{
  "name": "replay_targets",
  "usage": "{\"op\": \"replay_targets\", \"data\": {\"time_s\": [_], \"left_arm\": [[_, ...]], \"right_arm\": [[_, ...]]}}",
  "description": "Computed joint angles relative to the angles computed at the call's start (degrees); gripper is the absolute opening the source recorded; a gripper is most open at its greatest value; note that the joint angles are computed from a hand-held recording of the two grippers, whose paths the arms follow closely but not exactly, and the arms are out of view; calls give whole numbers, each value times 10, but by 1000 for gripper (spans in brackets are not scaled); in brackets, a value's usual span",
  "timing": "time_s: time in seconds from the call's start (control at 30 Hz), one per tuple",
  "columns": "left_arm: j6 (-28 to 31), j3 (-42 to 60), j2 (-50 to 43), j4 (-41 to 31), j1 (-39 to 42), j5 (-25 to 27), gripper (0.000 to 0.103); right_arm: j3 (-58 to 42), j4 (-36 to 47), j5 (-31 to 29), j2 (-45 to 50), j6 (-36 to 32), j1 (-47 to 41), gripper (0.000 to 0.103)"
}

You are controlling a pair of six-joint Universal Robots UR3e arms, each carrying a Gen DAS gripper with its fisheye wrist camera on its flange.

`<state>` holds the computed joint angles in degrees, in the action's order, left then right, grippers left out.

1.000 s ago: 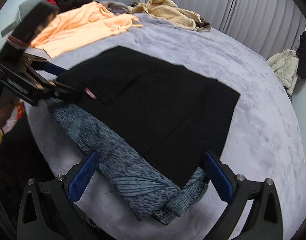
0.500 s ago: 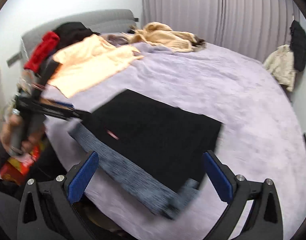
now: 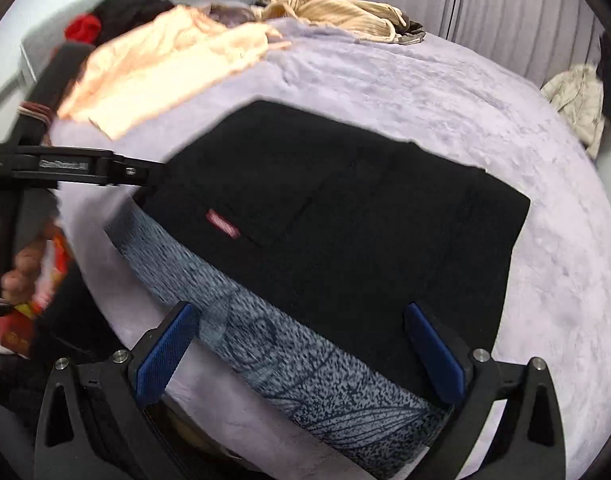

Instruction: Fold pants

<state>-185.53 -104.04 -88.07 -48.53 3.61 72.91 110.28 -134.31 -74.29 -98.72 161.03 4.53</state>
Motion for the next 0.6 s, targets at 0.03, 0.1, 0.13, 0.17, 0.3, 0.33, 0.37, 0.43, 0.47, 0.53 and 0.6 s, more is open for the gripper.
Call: {"op": "replay_targets", "data": {"time_s": [0.03, 0.1, 0.13, 0.17, 0.3, 0.33, 0.37, 0.43, 0.47, 0.53, 0.6], "left_arm": [[-8, 60, -29, -39, -1, -7, 103], [-14, 180, -116, -82, -10, -29, 103], [-25, 240, -166, -95, -23, -19, 103], [-35, 300, -219, -106, -37, -11, 103], [-45, 540, -396, -223, -87, 39, 103], [-46, 585, -426, -256, -97, 57, 103], [-49, 605, -440, -273, -99, 62, 103], [-58, 596, -436, -272, -93, 51, 103], [-58, 588, -428, -270, -93, 54, 103], [-60, 522, -374, -221, -108, 103, 103], [-48, 402, -284, -130, -131, 161, 103]], "right_arm": [[-16, 14, 35, -1, 1, -19, 103], [-60, -15, 10, 34, 29, -10, 103], [-93, -35, -22, 69, 44, 5, 103], [-130, -45, -51, 109, 60, 16, 103], [-257, 7, -94, 237, 133, 16, 103], [-274, 14, -102, 258, 138, 17, 103], [-285, 11, -113, 275, 134, 20, 103], [-270, -2, -124, 274, 125, 21, 103], [-263, 3, -125, 263, 125, 19, 103], [-282, 35, -140, 257, 137, 28, 103], [-254, 24, -168, 220, 165, 51, 103]]}}
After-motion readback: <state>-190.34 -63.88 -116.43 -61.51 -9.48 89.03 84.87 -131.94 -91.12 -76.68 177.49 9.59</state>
